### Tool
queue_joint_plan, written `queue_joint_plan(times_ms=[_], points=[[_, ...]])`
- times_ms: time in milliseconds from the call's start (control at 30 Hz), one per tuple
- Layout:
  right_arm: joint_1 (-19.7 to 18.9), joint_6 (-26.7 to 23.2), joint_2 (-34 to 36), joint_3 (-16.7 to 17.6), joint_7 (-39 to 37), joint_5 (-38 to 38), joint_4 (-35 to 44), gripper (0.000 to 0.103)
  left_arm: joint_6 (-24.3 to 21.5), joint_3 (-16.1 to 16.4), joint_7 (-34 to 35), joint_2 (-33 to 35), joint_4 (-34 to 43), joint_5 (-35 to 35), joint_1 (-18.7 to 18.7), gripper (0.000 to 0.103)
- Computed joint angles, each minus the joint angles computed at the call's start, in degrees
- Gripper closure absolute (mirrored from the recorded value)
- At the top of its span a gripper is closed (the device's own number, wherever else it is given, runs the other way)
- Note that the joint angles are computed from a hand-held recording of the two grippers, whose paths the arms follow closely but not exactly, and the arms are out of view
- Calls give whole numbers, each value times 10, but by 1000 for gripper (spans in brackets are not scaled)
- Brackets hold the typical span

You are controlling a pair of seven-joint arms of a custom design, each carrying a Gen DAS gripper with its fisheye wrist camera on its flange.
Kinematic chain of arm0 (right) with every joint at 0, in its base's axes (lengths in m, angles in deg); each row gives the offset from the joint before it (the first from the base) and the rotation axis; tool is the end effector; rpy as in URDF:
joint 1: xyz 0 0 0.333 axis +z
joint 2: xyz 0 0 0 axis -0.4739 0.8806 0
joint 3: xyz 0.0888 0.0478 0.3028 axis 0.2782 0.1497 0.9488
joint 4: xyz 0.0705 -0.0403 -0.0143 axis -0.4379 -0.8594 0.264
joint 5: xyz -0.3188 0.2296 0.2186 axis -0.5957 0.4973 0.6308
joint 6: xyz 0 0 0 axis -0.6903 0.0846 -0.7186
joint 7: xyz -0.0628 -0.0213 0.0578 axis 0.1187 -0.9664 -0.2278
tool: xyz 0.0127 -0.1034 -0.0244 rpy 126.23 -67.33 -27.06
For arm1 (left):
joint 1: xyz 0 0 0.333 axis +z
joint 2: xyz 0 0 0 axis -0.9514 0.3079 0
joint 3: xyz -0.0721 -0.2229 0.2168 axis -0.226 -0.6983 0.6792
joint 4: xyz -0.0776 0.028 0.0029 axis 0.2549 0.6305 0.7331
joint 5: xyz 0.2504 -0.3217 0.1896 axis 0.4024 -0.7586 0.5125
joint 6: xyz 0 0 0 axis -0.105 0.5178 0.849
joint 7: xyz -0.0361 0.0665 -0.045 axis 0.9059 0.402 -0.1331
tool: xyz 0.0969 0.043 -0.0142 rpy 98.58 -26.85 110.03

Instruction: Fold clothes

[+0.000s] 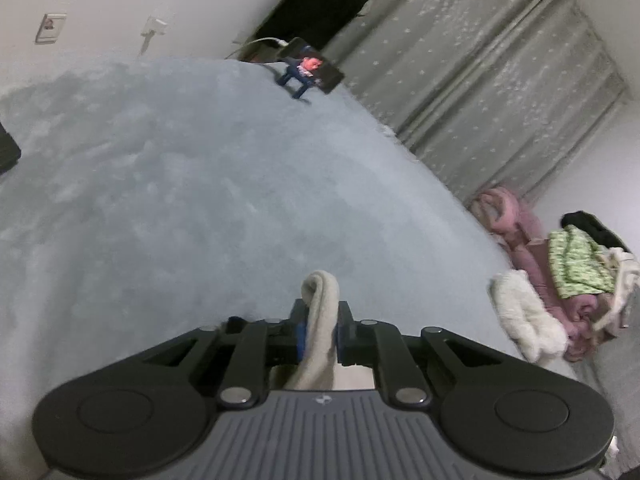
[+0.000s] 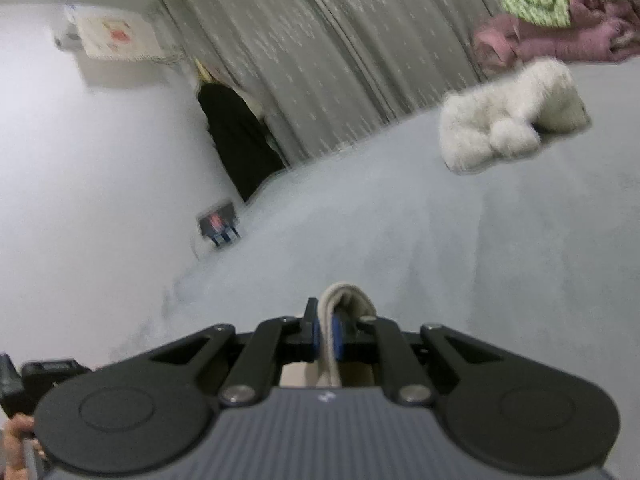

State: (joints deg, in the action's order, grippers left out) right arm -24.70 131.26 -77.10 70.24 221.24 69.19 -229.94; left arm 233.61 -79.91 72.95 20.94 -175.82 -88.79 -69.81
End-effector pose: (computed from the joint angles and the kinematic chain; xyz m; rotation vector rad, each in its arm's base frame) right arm 0.3284 0.1245 0.5008 -1.0371 1.7611 -0.5792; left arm 0.4960 0.0957 0.5214 -2.0662 1.6068 -1.5241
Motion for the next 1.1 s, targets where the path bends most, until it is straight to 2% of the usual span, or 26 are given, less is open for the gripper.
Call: queue_joint_plan(times_ms=[100, 233, 333, 433, 500, 567, 667, 767, 867, 967, 1033, 1100], points=[[5, -41, 6, 5, 3, 1, 7, 96, 6, 6, 13, 1, -1, -27, -7, 92], [-21, 0, -16, 33, 29, -11, -4, 96, -6, 24, 63, -6, -3, -95, -12, 92], [-13, -16, -12, 27, 26, -14, 0, 96, -1, 4, 34, 7, 1, -62, 4, 92], [8, -64, 6, 10, 19, -12, 9, 96, 9, -3, 38, 7, -3, -49, 5, 92], [8, -69, 4, 12, 24, -16, 9, 96, 1, 9, 56, 3, -2, -77, -1, 92], [-9, -50, -14, 31, 40, -27, 4, 96, -7, 16, 73, -1, -2, -104, -4, 92], [-21, -32, -25, 42, 49, -36, 5, 96, 21, 0, 87, -3, -5, -99, -1, 92], [0, -82, -7, 25, 34, -37, 18, 96, 34, -6, 66, 7, -4, -82, 2, 92], [12, -116, 5, 18, 32, -40, 25, 96, 34, 3, 66, 11, 0, -104, -1, 92], [-6, -92, -20, 37, 60, -54, 16, 95, 64, 6, 125, 0, -6, -165, -7, 92], [-12, -83, -23, 41, 66, -61, 15, 95, 64, -3, 91, 3, -4, -132, 2, 92], [4, -104, -6, 26, 52, -61, 24, 91, 76, -11, 65, -5, -9, -104, 8, 92]])
